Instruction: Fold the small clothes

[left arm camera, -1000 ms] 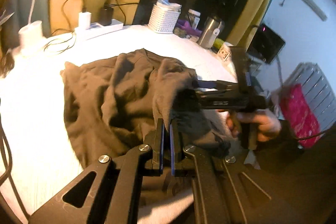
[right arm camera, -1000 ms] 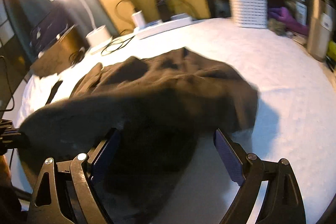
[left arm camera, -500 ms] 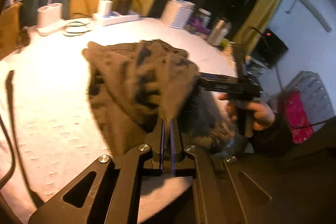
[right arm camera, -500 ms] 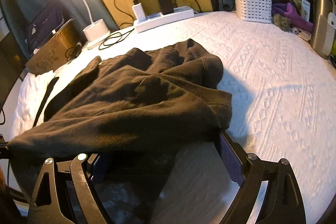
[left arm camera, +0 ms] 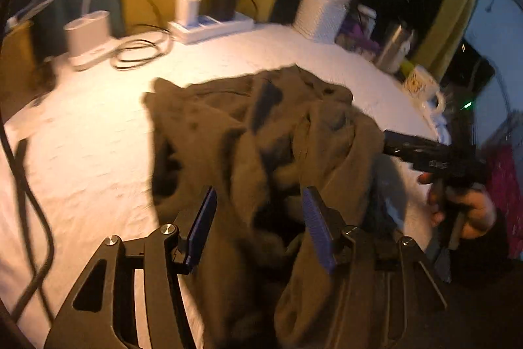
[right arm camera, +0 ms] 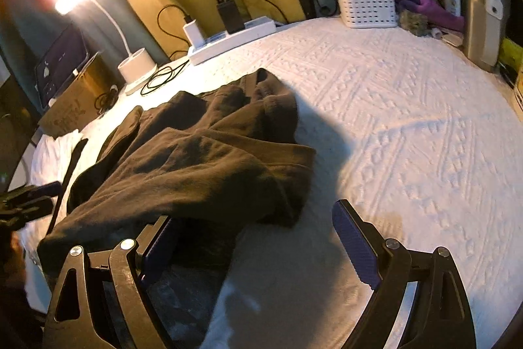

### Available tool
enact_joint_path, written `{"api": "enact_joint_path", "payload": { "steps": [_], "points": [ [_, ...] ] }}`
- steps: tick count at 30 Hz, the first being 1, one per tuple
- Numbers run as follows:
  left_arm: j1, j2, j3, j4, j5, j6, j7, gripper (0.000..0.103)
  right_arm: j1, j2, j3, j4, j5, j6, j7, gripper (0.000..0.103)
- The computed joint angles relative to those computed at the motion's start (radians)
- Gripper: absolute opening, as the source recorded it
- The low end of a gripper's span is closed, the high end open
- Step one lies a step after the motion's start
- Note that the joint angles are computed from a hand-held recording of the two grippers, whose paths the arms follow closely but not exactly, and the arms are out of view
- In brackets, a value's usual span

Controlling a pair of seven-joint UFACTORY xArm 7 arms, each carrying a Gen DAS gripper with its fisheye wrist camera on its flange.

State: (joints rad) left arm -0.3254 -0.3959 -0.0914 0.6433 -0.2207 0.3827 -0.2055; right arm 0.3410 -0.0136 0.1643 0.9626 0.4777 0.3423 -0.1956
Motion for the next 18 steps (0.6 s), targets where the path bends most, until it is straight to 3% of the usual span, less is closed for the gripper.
{"api": "enact_joint_path", "payload": {
  "steps": [1,3,6,13,18],
  "points": [
    [0.031,0.031,-0.027,0.018,0.041,0.016,-0.034,0.053,-0.001,-0.003,-0.002,-0.004,0.002,0.001,-0.001,0.091],
    [0.062,0.050,-0.055,0.019,0.101,0.026,-0.078,0.019,-0.004,-0.013,-0.005,-0.014,0.002,0.004,-0.005,0.091],
    [0.055,-0.012,-0.042,-0.028,0.111,0.047,-0.081,0.005,-0.004,-0.022,-0.010,-0.026,0.002,0.003,-0.011,0.091],
    [0.116,-0.233,-0.047,-0.173,0.179,0.200,-0.175,0.004,0.006,0.011,0.003,0.001,0.009,0.011,-0.025,0.091],
    [0.098,-0.295,-0.009,-0.200,0.144,0.251,-0.168,0.006,0.013,0.016,0.015,0.016,-0.014,0.009,-0.015,0.091]
  ]
}}
